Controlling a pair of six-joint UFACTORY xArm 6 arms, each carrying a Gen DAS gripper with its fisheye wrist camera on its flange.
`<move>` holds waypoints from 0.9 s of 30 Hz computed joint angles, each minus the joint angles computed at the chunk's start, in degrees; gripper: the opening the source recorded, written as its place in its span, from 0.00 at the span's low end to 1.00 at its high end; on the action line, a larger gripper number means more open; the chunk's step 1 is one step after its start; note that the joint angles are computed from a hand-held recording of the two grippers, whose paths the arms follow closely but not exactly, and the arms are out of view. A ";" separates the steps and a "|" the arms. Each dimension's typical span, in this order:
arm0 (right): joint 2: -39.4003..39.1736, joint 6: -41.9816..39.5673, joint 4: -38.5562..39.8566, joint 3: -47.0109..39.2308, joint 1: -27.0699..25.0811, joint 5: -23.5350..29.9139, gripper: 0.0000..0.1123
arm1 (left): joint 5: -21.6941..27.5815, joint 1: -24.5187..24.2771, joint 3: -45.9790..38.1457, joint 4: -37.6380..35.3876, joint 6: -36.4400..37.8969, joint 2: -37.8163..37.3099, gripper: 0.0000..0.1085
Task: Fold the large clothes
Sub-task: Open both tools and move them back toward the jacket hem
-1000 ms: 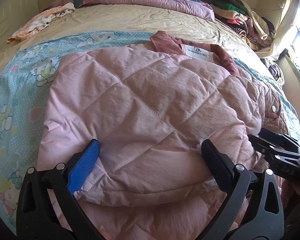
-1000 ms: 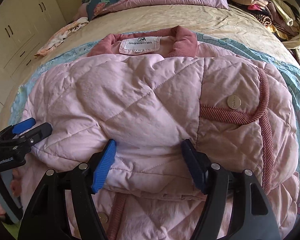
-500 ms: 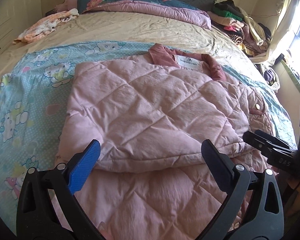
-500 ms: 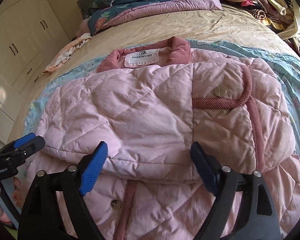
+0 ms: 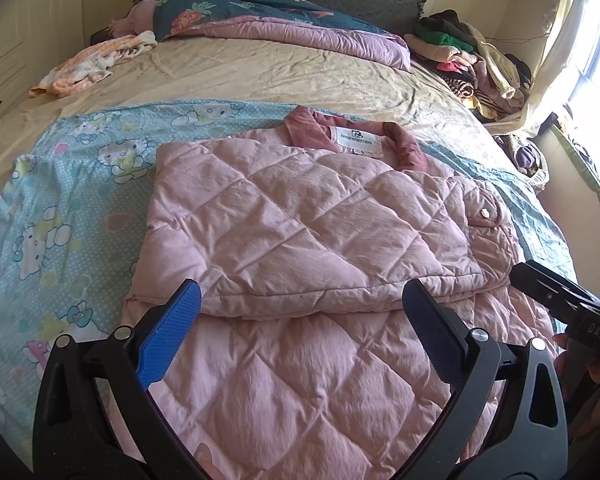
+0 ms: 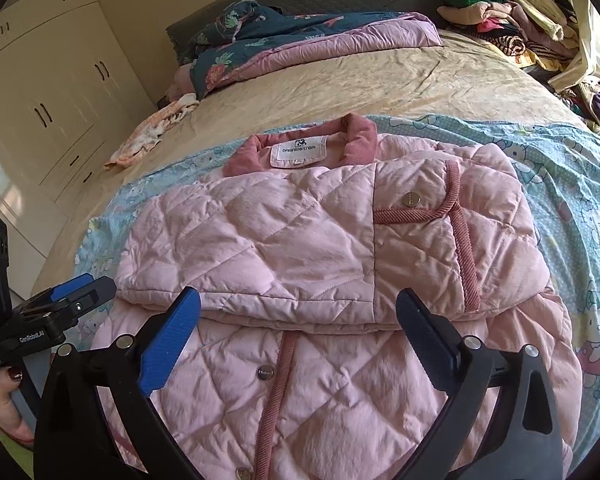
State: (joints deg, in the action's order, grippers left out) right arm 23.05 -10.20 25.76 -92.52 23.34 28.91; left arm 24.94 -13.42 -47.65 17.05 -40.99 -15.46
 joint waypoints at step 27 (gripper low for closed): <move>-20.34 -6.43 4.45 17.05 2.17 -7.26 0.88 | 4.20 -5.12 3.46 8.21 -8.23 -13.24 0.87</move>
